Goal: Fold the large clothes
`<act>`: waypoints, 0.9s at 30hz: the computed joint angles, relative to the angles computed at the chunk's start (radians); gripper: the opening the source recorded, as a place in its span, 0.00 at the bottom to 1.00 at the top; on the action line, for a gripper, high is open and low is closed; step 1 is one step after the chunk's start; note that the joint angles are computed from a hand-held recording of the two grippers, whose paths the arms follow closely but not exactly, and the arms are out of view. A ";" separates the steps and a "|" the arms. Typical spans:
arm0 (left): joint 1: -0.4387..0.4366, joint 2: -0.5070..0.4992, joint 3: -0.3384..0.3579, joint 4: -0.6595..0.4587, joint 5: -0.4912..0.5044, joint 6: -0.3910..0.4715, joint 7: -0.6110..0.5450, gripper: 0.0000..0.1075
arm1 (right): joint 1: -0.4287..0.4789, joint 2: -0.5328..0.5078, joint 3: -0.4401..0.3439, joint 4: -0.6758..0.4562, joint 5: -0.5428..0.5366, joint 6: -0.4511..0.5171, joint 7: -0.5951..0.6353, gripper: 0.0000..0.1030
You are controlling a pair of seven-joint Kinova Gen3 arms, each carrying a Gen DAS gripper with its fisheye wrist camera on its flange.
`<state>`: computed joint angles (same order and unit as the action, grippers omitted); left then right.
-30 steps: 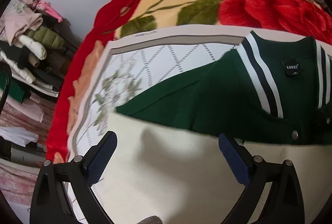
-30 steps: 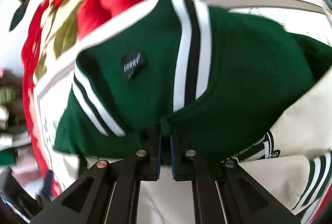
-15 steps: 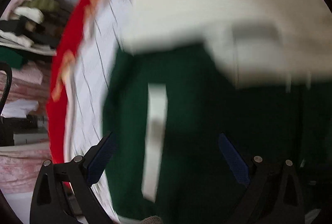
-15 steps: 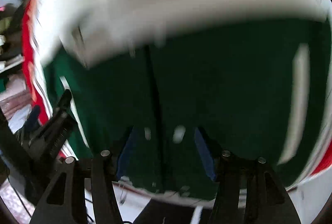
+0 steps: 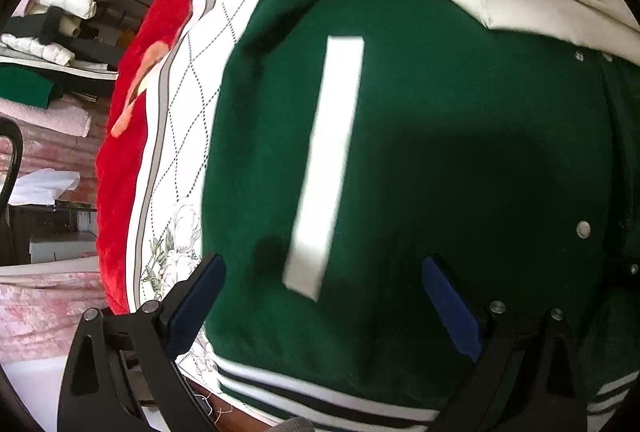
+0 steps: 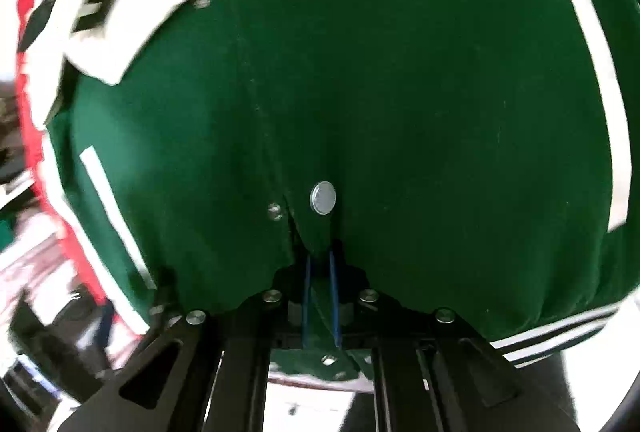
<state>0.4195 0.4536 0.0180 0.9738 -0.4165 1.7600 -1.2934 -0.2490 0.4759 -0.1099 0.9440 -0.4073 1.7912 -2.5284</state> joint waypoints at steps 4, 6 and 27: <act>-0.009 -0.012 -0.003 0.019 -0.006 -0.006 -0.002 0.93 | 0.036 0.033 -0.033 0.036 -0.066 -0.036 0.111 0.12; -0.004 -0.011 -0.001 -0.018 -0.007 0.004 0.005 0.93 | 0.091 0.017 -0.052 0.064 -0.109 -0.047 0.166 0.12; 0.336 0.333 -0.111 -0.423 -0.062 0.069 0.138 0.96 | 0.486 0.088 0.120 -0.211 0.211 0.146 0.694 0.09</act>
